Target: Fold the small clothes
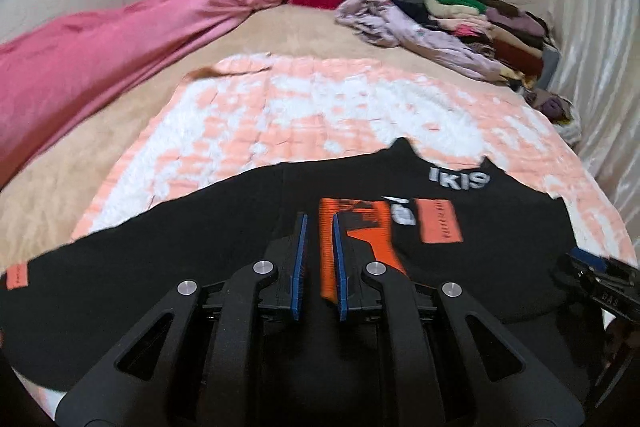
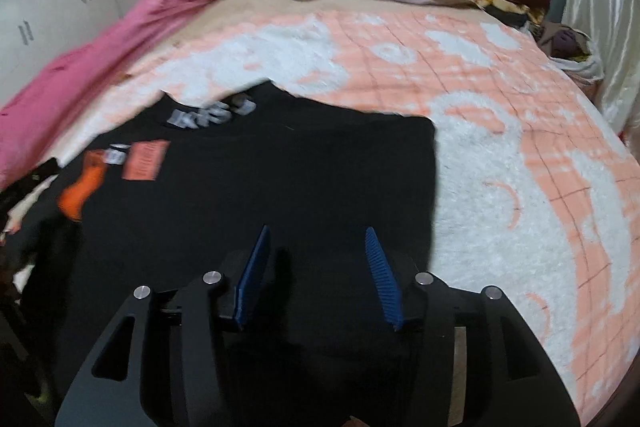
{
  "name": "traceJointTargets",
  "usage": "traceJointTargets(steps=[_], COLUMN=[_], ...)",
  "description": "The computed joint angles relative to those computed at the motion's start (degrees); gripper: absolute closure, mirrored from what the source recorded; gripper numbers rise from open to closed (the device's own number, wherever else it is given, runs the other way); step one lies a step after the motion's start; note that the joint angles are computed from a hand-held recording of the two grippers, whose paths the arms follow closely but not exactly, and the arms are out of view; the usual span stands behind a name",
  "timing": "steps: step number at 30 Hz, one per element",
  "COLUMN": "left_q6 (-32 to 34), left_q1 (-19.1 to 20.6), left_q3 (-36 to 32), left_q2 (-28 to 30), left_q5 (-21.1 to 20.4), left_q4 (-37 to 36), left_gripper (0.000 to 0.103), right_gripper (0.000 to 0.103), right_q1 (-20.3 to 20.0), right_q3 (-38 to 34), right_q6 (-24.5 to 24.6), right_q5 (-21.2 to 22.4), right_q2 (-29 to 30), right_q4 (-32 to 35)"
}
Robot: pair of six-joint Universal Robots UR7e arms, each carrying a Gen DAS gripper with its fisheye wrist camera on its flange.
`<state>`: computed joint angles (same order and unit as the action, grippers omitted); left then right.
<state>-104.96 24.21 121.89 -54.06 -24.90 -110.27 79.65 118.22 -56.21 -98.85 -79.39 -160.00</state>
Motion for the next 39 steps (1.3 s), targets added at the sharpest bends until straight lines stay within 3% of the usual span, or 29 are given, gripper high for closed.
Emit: traceJointTargets(steps=[3, 5, 9, 15, 20, 23, 26, 31, 35, 39], left_q6=[8.26, 12.04, 12.38, 5.65, -3.59, -12.14, -21.53, -36.47, -44.33, -52.87], left_q1=[0.5, 2.48, 3.64, 0.72, -1.89, -3.85, -6.29, -11.19, -14.76, -18.48], left_q3=[-0.55, -1.9, -1.88, 0.09, 0.86, 0.43, 0.57, 1.85, 3.74, 6.65], left_q2=[2.52, 4.49, 5.27, 1.97, -0.43, -1.9, -3.47, -5.55, -7.42, -10.48], left_q5=[-1.35, -4.65, -6.36, -5.39, -6.04, -6.83, -8.72, -14.81, -20.26, -28.31], left_q4=[-7.25, -9.24, -9.67, -4.46, 4.76, 14.7, 23.95, 36.31, 41.41, 45.23], left_gripper=[0.09, 0.085, 0.079, 0.06, 0.046, 0.038, 0.033, 0.026, 0.025, 0.024], right_gripper=[0.055, 0.054, 0.051, 0.04, 0.036, 0.025, 0.025, 0.025, 0.025, 0.025], right_q1=[0.21, 0.46, 0.59, 0.1, 0.97, 1.96, 2.93, 4.82, 6.45, 8.35], right_q3=[1.18, 1.49, 2.64, 4.21, 5.97, 7.04, 8.19, 10.08, 11.36, 12.57], right_q6=[-1.97, -1.81, -1.97, -2.43, -3.82, -4.28, -4.89, -5.93, -5.87, -5.46], right_q5=[0.73, -1.5, -2.84, 3.19, 5.62, 6.2, 7.25, 7.79, 7.68, 7.63], right_q2=[-1.22, -0.47, -0.26, -4.9, -7.33, -8.17, -9.04, -9.84, -9.77, -9.26], right_q4=[2.01, 2.01, 0.18, 5.2, 7.41, 7.94, 8.41, 9.12, 9.16, 8.54])
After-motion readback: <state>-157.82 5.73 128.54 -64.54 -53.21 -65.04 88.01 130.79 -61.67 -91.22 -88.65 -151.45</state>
